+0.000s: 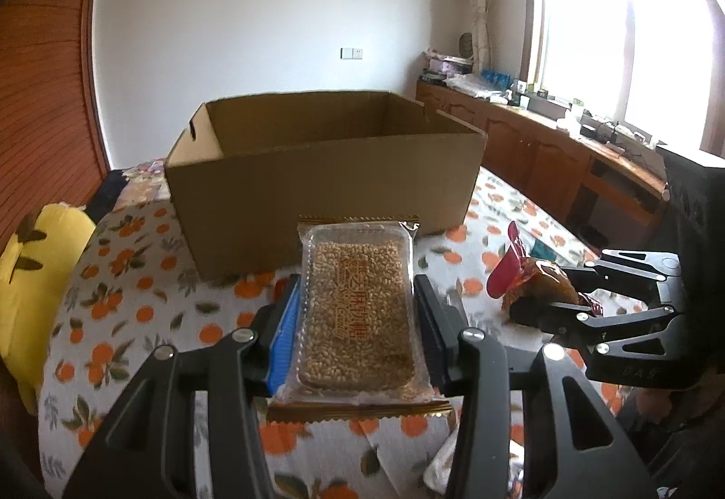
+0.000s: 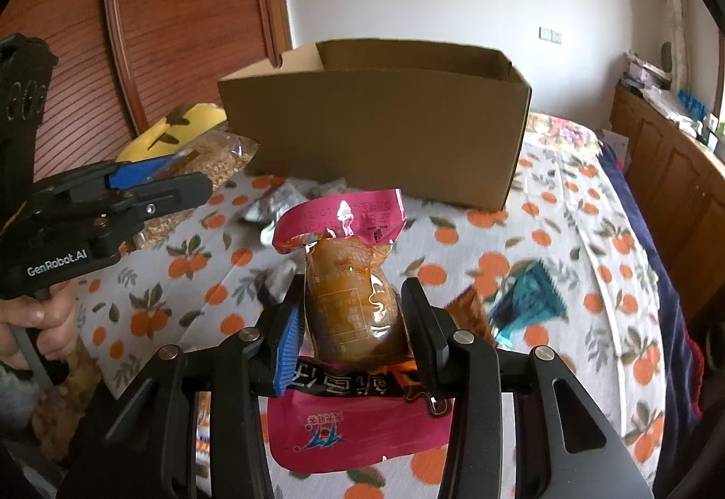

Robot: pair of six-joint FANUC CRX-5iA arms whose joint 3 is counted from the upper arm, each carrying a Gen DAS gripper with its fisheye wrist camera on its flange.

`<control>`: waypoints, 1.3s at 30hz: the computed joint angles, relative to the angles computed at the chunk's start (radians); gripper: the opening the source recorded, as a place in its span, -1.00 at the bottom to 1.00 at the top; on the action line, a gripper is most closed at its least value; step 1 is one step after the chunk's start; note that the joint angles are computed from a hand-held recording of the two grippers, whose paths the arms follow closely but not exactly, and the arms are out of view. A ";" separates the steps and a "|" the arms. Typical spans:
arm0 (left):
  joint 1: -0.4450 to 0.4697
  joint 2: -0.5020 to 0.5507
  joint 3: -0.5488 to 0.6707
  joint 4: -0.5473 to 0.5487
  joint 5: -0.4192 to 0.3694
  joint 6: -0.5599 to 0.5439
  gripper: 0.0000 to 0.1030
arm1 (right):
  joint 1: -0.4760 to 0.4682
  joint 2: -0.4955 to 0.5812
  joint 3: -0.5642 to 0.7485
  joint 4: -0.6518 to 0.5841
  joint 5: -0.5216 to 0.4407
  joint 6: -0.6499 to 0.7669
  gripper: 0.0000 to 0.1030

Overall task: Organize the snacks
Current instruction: 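Lift both snacks over the box and open both tools to release them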

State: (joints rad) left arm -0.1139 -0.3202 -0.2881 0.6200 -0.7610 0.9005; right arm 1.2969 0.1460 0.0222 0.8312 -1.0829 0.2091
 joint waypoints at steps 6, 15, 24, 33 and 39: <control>-0.005 0.081 0.075 0.066 0.045 -0.063 -0.11 | -0.049 0.013 0.057 0.026 0.016 0.070 -0.19; 0.013 0.217 0.223 0.137 0.054 -0.134 -0.11 | -0.157 0.069 0.199 0.017 0.069 0.228 -0.19; 0.027 0.342 0.379 0.123 0.028 -0.142 -0.10 | -0.238 0.172 0.404 -0.060 0.093 0.410 -0.30; 0.027 0.414 0.431 0.148 0.042 -0.118 -0.10 | -0.271 0.248 0.541 -0.084 0.087 0.503 -0.31; 0.026 0.439 0.434 0.102 0.051 -0.062 -0.09 | -0.294 0.286 0.556 -0.051 0.090 0.465 -0.30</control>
State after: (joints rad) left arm -0.0880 0.1187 0.1456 0.7224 -0.7103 0.8388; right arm 1.0027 0.4316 0.5779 0.7799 -0.9925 0.6743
